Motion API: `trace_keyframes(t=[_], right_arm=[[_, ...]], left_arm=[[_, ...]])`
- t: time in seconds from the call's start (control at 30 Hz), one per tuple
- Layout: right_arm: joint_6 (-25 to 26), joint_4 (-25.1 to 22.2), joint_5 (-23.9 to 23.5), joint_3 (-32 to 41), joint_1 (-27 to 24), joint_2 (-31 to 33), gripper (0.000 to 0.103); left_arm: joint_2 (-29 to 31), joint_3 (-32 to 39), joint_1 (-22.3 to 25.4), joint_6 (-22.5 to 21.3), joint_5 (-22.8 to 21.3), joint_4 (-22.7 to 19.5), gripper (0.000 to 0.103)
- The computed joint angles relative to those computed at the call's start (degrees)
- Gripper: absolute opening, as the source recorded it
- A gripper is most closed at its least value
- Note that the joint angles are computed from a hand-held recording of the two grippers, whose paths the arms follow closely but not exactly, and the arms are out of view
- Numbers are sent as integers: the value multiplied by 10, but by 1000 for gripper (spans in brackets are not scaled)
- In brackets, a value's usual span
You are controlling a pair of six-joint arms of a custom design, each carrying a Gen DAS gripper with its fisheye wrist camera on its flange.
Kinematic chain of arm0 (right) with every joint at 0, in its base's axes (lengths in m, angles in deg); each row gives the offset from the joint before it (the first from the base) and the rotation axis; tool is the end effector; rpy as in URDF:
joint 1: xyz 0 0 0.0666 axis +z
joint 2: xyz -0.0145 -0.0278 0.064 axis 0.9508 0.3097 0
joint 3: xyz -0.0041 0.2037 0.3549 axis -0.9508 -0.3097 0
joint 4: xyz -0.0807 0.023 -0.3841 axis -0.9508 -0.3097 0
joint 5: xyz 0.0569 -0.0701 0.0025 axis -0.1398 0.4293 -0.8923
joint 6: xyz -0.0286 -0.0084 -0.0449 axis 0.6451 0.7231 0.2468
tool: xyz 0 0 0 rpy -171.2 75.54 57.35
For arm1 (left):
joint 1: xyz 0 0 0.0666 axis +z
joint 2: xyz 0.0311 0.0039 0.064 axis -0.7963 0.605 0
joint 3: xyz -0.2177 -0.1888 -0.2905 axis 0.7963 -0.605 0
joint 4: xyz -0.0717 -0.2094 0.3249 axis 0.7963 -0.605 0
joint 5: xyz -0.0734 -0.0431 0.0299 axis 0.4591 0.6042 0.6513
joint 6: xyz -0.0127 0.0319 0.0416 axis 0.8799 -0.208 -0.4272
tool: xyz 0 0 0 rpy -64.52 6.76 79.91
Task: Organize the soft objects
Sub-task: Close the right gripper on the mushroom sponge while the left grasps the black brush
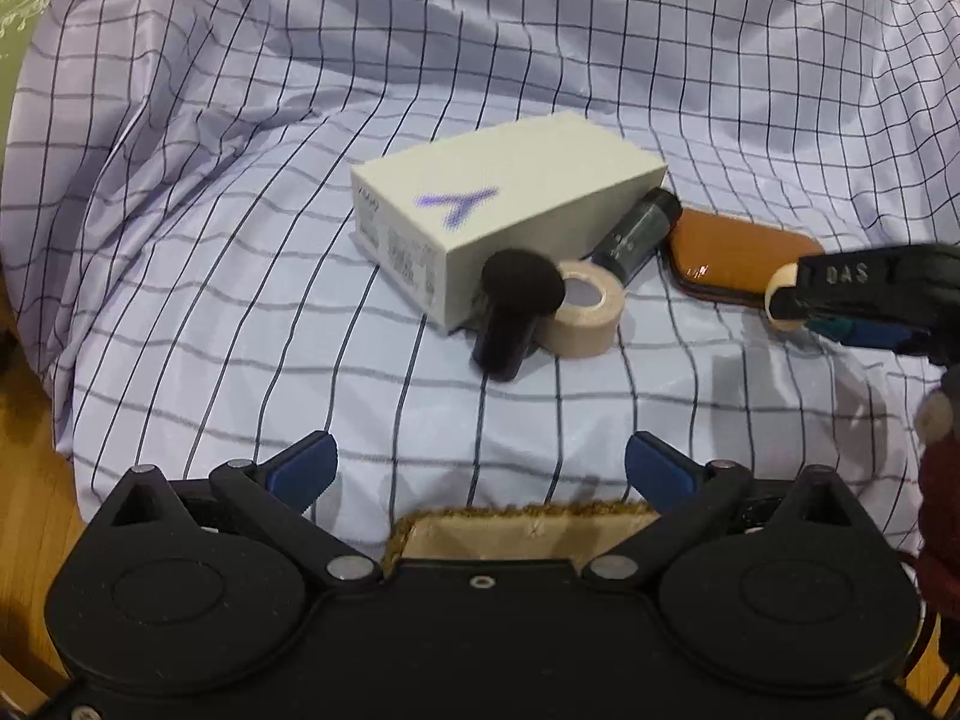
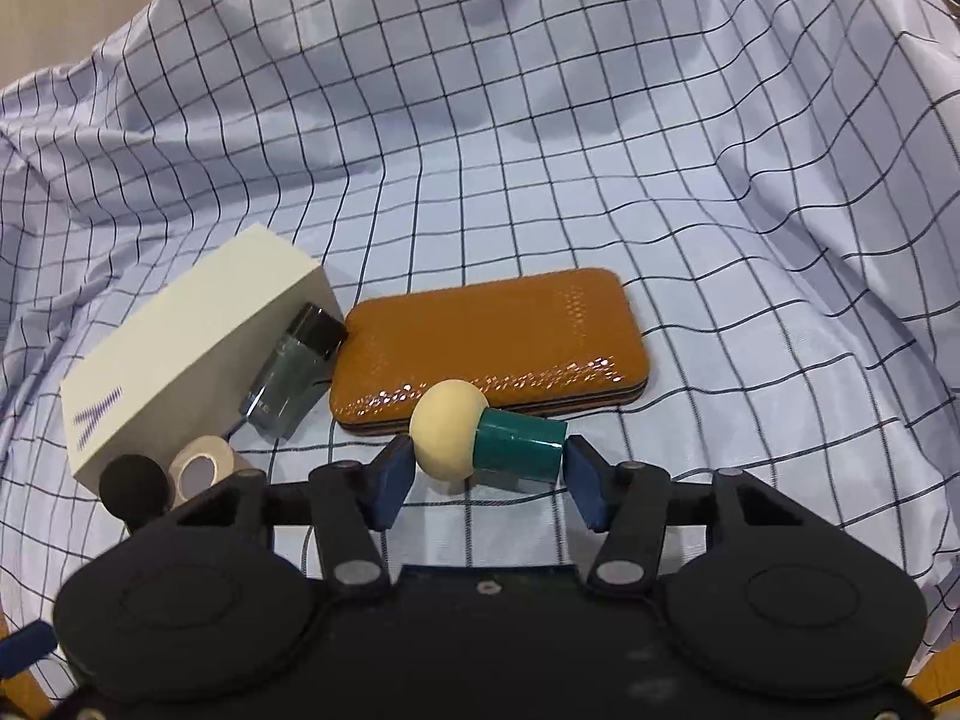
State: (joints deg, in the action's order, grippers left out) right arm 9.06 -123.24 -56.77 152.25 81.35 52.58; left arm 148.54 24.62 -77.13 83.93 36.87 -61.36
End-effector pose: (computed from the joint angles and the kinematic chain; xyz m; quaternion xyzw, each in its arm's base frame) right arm 0.6331 0.1043 0.4348 0.0187 0.9407 0.0611 0.3331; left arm 0.5145 -0.2208 0.4307 -0.0990 0.9360 0.0010 0.3379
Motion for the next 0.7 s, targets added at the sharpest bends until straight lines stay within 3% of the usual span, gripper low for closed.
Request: trace_keyframes(t=[0.23, 0.4, 0.53, 0.7], right_arm=[[5, 21, -11, -28, -11, -24, 54], [3, 32, -19, -46, -19, -38, 54], [2, 38, -27, -55, -23, -44, 54], [8, 46, -33, -64, -23, -49, 54]], left_arm=[[32, 48, -2, -29, -4, 1, 99], [46, 69, 9, 22, 20, -1, 98], [53, 75, 6, 45, -7, 0, 87], [66, 86, 9, 41, -6, 0, 80]])
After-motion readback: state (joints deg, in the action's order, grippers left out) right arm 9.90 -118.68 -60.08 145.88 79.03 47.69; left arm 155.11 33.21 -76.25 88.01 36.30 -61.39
